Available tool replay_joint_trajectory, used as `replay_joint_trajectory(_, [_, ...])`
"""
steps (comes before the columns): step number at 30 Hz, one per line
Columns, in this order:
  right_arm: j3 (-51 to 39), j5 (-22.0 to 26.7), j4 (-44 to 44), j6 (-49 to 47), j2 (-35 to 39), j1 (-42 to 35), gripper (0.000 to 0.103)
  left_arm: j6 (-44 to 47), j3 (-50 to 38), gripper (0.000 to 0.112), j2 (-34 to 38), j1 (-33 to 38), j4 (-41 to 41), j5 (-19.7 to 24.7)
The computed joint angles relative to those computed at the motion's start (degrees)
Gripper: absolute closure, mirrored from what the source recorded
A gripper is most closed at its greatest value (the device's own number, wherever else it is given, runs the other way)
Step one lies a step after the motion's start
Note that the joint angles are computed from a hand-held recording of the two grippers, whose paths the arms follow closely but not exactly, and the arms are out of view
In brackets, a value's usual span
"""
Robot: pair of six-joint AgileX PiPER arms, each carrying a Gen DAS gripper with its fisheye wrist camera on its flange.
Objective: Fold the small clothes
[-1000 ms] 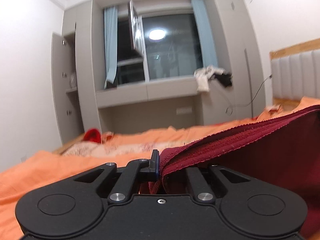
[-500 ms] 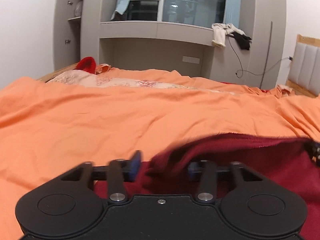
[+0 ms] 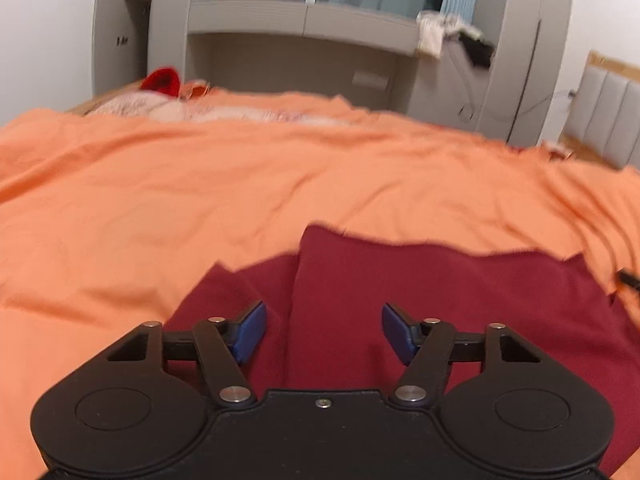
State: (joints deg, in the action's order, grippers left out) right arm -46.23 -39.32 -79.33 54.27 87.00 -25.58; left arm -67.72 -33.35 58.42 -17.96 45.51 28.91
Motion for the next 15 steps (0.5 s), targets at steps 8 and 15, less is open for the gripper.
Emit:
replay_joint_trajectory(8, [-3.8,-2.9,-9.2,14.6,2.9,-6.9,0.001,-21.7,1.4,0.107,1.3,-10.0,15.6,9.7])
replay_joint_trajectory(15, [-2.4,-3.6,-9.0,14.0,1.1,-7.2,0.001,-31.7,2.9,0.108,-3.7,-21.4,17.9,24.5])
